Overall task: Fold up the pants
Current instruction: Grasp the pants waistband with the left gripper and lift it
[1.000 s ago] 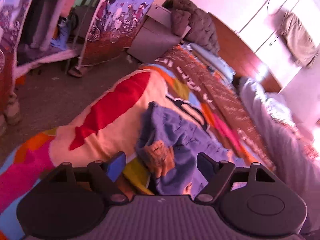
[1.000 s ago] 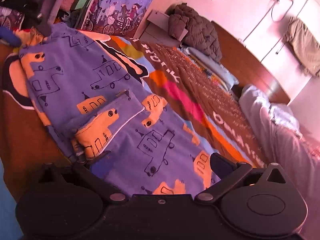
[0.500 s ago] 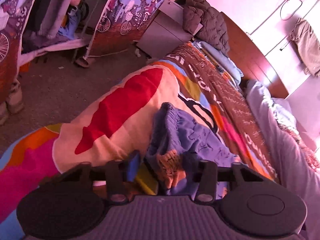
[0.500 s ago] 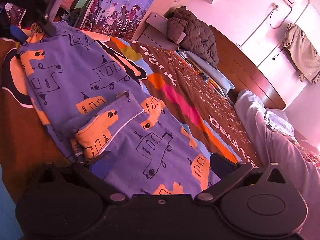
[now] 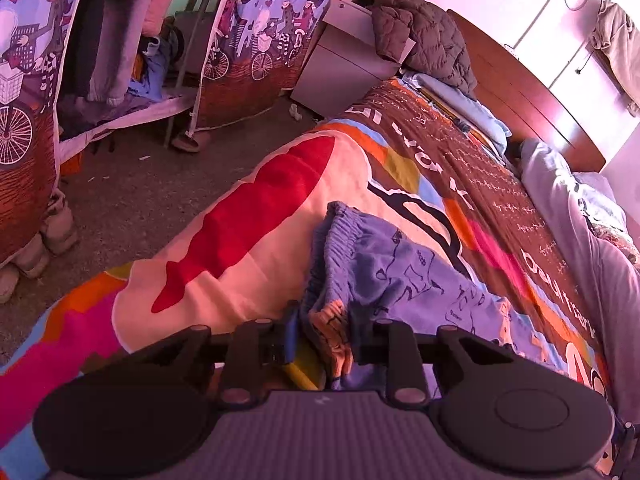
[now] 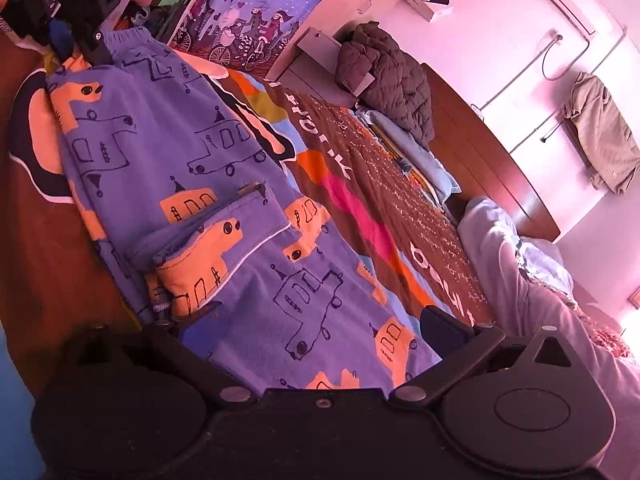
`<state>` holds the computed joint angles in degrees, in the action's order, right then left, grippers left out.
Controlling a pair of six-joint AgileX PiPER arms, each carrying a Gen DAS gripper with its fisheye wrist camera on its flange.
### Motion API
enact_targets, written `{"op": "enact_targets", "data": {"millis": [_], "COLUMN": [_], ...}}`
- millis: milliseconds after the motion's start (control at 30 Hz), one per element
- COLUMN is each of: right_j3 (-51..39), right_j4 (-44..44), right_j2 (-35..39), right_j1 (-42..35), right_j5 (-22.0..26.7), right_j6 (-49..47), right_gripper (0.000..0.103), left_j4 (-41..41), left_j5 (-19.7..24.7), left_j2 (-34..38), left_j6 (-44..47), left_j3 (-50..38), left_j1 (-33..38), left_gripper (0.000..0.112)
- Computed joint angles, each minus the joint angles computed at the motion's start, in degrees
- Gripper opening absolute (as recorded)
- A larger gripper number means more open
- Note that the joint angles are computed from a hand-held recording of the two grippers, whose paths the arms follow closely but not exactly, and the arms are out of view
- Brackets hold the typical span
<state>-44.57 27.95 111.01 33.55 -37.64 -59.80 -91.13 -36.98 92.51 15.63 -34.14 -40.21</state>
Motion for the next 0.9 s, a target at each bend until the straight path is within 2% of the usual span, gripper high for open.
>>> {"op": "enact_targets", "data": {"millis": [167, 233, 300, 400, 533, 600, 667, 700, 767, 800, 900], "right_j3": [-0.3, -0.2, -0.2, 0.2, 0.9, 0.8, 0.3, -0.1, -0.8, -1.1, -4.1], "right_j4": [2.7, 3.0, 3.0, 3.5, 3.4, 3.5, 3.0, 2.4, -1.9, -5.5, -20.0], "right_j2": [-0.1, -0.1, 0.0, 0.2, 0.5, 0.4, -0.1, -0.4, -0.8, -1.0, -3.0], "right_j1": [0.8, 0.9, 1.0, 1.5, 2.1, 2.0, 1.2, 0.5, -1.6, -2.9, -8.4], "right_j5": [0.1, 0.2, -0.2, -1.6, -3.6, -2.9, -0.6, 0.9, 4.0, 5.6, 15.9], "right_j6": [-1.9, -2.2, -2.2, -3.0, -3.4, -3.4, -2.5, -1.5, 3.0, 6.9, 24.0], "right_gripper": [0.102, 0.102, 0.102, 0.102, 0.102, 0.102, 0.102, 0.102, 0.102, 0.102, 0.102], "left_j4": [-1.4, -1.7, 0.7, 7.1, 6.6, 5.5, 3.8, 5.5, 4.4, 1.8, -4.8], "left_j5": [0.9, 0.9, 0.3, -3.0, -7.7, -9.7, -10.4, -9.9, -10.6, -10.9, -13.3], "left_j2": [-0.7, -1.3, -2.3, -3.2, -1.8, -1.0, -0.9, -1.1, -0.9, -0.8, -0.5], "left_j6": [1.0, 1.1, -3.4, -14.9, -16.2, -14.6, -11.9, -12.9, -11.0, -8.0, 1.7], "left_j3": [-0.3, -0.2, 1.0, 3.6, 2.4, 1.1, -0.5, -0.2, -1.2, -2.4, -7.1], "left_j1": [0.6, 0.6, 0.4, -1.4, -3.8, -5.0, -5.5, -5.1, -5.4, -5.7, -7.1], "left_gripper": [0.026, 0.020, 0.019, 0.018, 0.017, 0.017, 0.017, 0.017, 0.017, 0.017, 0.017]}}
